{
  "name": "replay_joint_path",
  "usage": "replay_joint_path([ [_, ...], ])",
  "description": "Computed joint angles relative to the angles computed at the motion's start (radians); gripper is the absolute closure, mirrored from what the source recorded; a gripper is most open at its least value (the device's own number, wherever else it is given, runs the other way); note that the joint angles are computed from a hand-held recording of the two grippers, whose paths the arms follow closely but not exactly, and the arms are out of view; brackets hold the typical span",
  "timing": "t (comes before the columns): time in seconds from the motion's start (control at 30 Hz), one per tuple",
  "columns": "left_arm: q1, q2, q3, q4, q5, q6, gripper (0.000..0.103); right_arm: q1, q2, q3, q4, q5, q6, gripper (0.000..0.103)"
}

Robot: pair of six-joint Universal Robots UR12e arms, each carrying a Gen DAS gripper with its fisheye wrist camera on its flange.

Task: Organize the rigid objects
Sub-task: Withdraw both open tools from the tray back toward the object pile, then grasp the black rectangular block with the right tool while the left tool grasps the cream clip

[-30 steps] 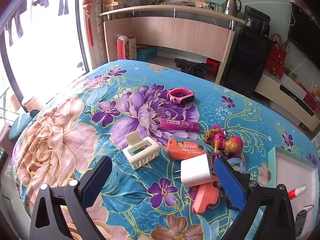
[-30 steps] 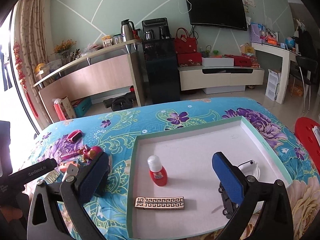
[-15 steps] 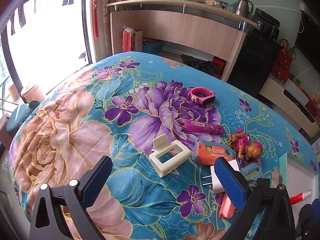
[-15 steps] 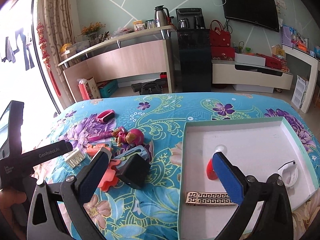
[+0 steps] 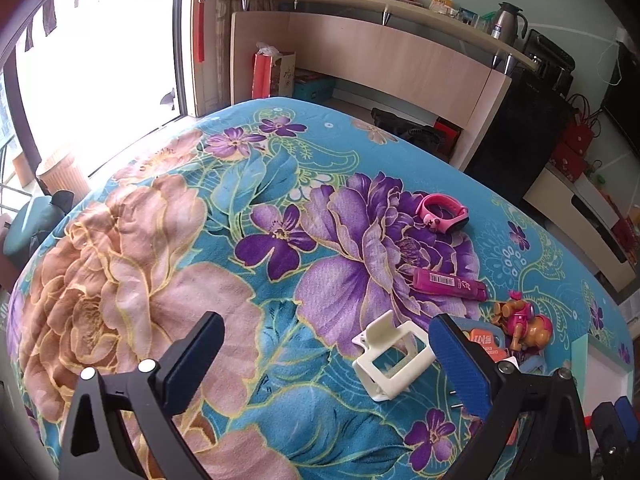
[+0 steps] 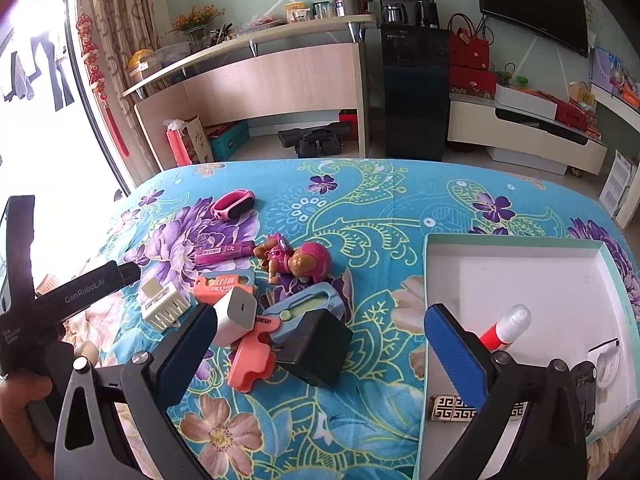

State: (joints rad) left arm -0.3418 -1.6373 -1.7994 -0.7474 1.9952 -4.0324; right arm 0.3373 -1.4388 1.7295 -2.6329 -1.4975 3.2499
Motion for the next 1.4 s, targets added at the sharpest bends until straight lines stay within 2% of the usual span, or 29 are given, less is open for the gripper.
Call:
replay_joint_path([
  [0.1,0.014,0.0,-0.012,0.04,-0.062,0.035,0.0,0.006,0.018,-0.017,0.028,0.001,0.01,0.001],
  [0.23,0.002,-0.013,0.001,0.06,-0.065,0.091,0.0,0.008,0.029,-0.012,0.051,0.008,0.019,0.002],
  [0.3,-0.004,-0.022,0.008,0.069,-0.061,0.119,0.0,0.007,0.034,-0.007,0.055,0.024,0.02,0.01],
  [0.43,-0.009,-0.039,0.021,0.046,-0.06,0.141,0.001,0.004,0.042,-0.007,0.087,0.038,0.029,0.02],
  [0.5,-0.011,-0.047,0.027,0.026,-0.055,0.147,0.009,0.0,0.042,-0.003,0.09,0.054,0.042,0.026],
  [0.57,-0.012,-0.053,0.031,0.017,-0.057,0.153,0.013,0.0,0.044,-0.004,0.102,0.047,0.049,0.028],
  [0.7,-0.011,-0.06,0.026,0.041,-0.074,0.17,0.018,-0.006,0.046,-0.004,0.123,0.063,0.067,0.03],
  [1.03,-0.021,-0.071,0.037,0.039,-0.062,0.202,0.028,-0.002,0.051,-0.011,0.143,0.013,0.079,0.037],
  [1.13,-0.027,-0.078,0.047,0.016,-0.053,0.217,0.035,-0.002,0.052,-0.012,0.148,-0.009,0.087,0.046],
  [1.17,-0.03,-0.082,0.052,0.003,-0.047,0.224,0.043,-0.003,0.051,-0.011,0.15,-0.014,0.092,0.05],
  [1.4,-0.041,-0.092,0.068,-0.027,-0.017,0.248,0.044,-0.01,0.048,-0.009,0.161,-0.027,0.11,0.068],
])
